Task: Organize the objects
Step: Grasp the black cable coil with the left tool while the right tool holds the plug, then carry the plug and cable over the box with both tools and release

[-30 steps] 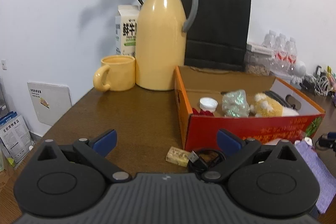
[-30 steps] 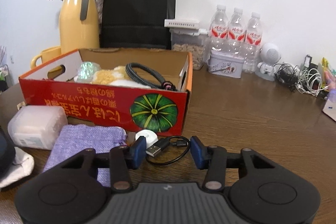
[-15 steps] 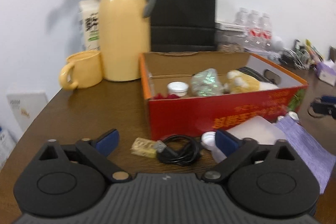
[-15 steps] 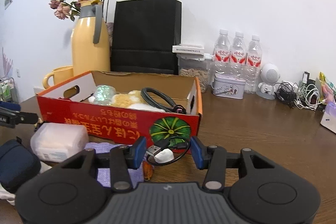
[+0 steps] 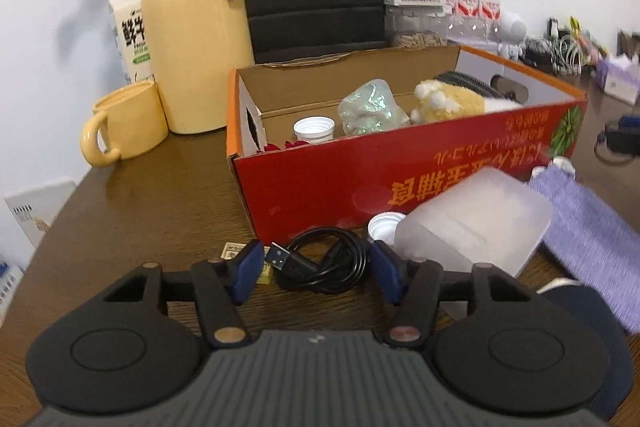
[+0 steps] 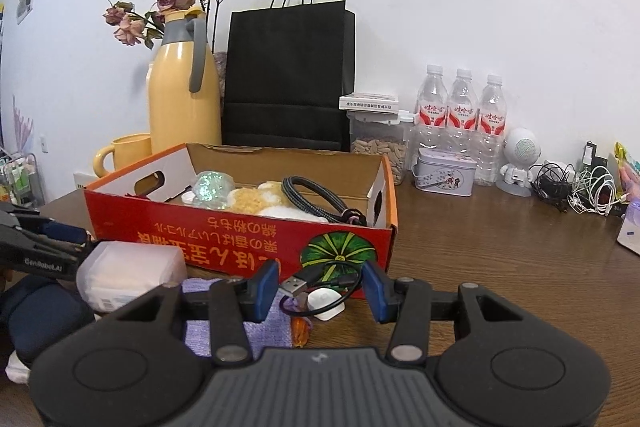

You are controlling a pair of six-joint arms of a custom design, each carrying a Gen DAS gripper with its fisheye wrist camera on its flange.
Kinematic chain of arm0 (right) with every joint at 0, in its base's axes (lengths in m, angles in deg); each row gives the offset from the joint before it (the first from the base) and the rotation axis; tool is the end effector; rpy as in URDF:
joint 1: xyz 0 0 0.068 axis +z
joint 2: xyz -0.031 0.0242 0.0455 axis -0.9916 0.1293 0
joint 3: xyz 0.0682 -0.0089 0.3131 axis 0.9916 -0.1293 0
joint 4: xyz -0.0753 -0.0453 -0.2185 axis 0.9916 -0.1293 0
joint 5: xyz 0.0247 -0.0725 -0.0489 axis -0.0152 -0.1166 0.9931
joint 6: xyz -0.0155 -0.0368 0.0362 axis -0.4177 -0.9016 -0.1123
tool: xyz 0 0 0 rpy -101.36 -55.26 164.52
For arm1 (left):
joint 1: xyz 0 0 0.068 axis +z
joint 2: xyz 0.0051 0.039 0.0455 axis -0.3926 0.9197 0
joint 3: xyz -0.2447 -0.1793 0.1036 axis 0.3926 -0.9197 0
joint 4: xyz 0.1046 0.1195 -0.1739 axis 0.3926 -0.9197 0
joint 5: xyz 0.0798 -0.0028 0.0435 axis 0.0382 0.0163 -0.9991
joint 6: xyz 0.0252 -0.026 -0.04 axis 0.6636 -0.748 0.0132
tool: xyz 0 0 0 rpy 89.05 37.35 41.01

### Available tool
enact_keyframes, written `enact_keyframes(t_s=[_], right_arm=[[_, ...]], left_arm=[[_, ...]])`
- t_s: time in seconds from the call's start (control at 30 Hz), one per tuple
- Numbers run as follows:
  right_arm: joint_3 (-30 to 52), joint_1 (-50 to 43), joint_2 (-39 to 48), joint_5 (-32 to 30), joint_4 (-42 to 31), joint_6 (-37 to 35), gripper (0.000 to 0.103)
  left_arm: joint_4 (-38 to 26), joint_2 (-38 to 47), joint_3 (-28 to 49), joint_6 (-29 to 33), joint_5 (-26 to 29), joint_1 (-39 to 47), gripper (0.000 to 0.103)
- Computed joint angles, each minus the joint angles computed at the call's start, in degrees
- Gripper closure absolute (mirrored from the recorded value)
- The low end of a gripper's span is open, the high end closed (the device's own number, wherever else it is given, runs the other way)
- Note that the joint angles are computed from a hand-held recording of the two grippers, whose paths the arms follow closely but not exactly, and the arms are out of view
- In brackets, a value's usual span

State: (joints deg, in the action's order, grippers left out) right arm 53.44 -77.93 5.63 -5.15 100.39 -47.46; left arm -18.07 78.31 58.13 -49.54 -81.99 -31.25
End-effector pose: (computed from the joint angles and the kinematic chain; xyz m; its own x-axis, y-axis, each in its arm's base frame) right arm 0.2707 0.0357 0.1926 -0.3321 -0.2075 -0.9201 -0.4939 0.8693 -0.0178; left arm 0.2230 -0.0254 0.1473 -0.5802 0.0976 -0.8086 0.0019 0.9930 0.1185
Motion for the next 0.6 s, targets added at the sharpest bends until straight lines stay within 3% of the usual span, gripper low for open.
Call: enact_keyframes(t_s=[0.1,0.5,0.6], right_arm=[[-0.3,0.0,-0.2,0.0,0.5,0.2,0.058],[-1.5,-0.5,-0.9,-1.2,2.7,0.8,0.058],[-1.8,-0.5,-1.9,-2.0,3.6,1.3,0.058]], left_arm=[[-0.2,-0.9,-0.5,0.3,2.5,0.4,0.049],[6.5,-7.7,-5.9,-1.6,-1.7,-0.1,0.05],[4.7,-11.8,-5.7,-2.6,-2.4,-0.4,0.05]])
